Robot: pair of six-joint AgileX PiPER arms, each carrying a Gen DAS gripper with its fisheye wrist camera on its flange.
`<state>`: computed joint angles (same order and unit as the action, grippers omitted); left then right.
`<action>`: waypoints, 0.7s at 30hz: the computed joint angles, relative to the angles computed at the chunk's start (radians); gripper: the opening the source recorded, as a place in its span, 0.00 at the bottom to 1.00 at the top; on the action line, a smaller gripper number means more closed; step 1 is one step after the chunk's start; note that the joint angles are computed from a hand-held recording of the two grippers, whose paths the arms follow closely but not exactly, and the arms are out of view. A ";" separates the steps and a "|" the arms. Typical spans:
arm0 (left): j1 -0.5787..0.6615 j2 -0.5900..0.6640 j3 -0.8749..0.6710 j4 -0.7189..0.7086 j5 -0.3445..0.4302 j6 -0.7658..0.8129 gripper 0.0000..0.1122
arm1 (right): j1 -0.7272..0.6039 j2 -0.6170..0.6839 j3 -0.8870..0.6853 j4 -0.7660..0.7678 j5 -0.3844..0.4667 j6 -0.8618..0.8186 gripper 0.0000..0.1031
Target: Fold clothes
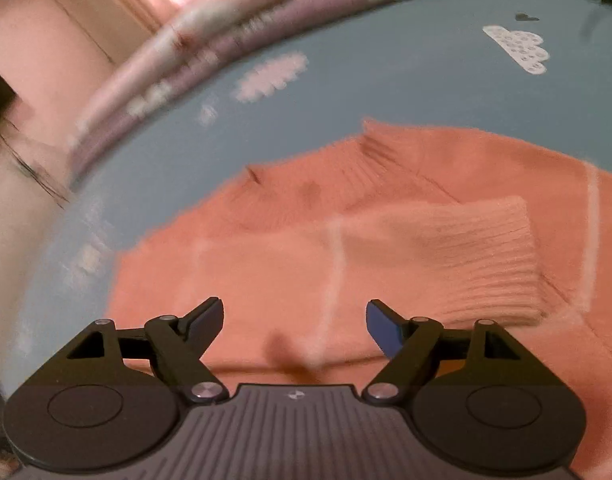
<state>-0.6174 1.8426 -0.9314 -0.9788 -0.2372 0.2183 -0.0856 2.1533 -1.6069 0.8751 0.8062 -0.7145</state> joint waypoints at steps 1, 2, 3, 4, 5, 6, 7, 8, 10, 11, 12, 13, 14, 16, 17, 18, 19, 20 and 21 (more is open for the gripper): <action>0.001 -0.001 0.002 0.006 0.000 -0.007 0.85 | -0.018 -0.010 0.026 0.028 -0.020 -0.018 0.79; 0.001 -0.002 0.003 0.015 0.001 -0.017 0.85 | -0.038 -0.019 0.039 0.044 -0.037 0.003 0.79; 0.003 -0.002 0.003 0.024 0.001 -0.027 0.85 | -0.063 -0.022 0.041 0.082 -0.040 0.020 0.79; 0.004 -0.001 0.004 0.033 0.001 -0.037 0.85 | -0.083 -0.024 0.042 0.129 -0.041 0.011 0.79; 0.004 -0.001 0.003 0.034 0.001 -0.039 0.85 | -0.095 -0.022 0.039 0.169 -0.054 -0.008 0.79; 0.003 0.001 0.001 0.027 0.000 -0.033 0.85 | -0.100 -0.017 0.027 0.194 -0.068 -0.018 0.79; 0.002 0.001 0.000 0.019 0.000 -0.024 0.85 | -0.103 -0.004 0.005 0.212 -0.068 -0.028 0.79; 0.001 0.001 -0.001 0.013 0.000 -0.018 0.85 | -0.108 0.022 -0.030 0.221 -0.046 -0.029 0.79; 0.000 0.002 -0.002 0.002 -0.001 -0.006 0.85 | -0.090 0.094 -0.131 0.133 -0.026 0.081 0.79; -0.001 0.002 -0.002 -0.004 -0.001 0.000 0.85 | -0.079 0.134 -0.184 0.086 -0.017 0.137 0.79; -0.002 0.002 -0.003 -0.010 -0.002 0.007 0.85 | -0.075 0.149 -0.206 0.068 -0.019 0.154 0.79; -0.003 0.002 -0.004 -0.015 -0.002 0.013 0.85 | -0.076 0.149 -0.201 0.080 -0.033 0.130 0.78; -0.003 0.002 -0.004 -0.014 -0.002 0.013 0.85 | -0.068 0.124 -0.160 0.086 -0.088 0.115 0.78; -0.001 0.003 -0.001 0.017 -0.003 -0.015 0.86 | -0.039 0.052 -0.056 0.086 -0.234 0.106 0.79; -0.001 0.003 0.001 0.027 -0.004 -0.025 0.86 | -0.029 0.026 -0.024 0.077 -0.263 0.108 0.79; -0.001 0.003 0.003 0.032 -0.005 -0.029 0.86 | -0.025 0.008 0.004 0.104 -0.253 0.071 0.79; -0.001 0.003 0.003 0.032 -0.005 -0.029 0.86 | -0.029 -0.001 0.017 0.131 -0.204 0.030 0.79; 0.000 0.002 0.002 0.027 -0.003 -0.023 0.86 | -0.026 -0.013 0.033 0.128 -0.188 0.007 0.79; 0.000 0.002 0.002 0.024 -0.003 -0.020 0.86 | -0.017 -0.025 0.050 0.085 -0.206 0.014 0.79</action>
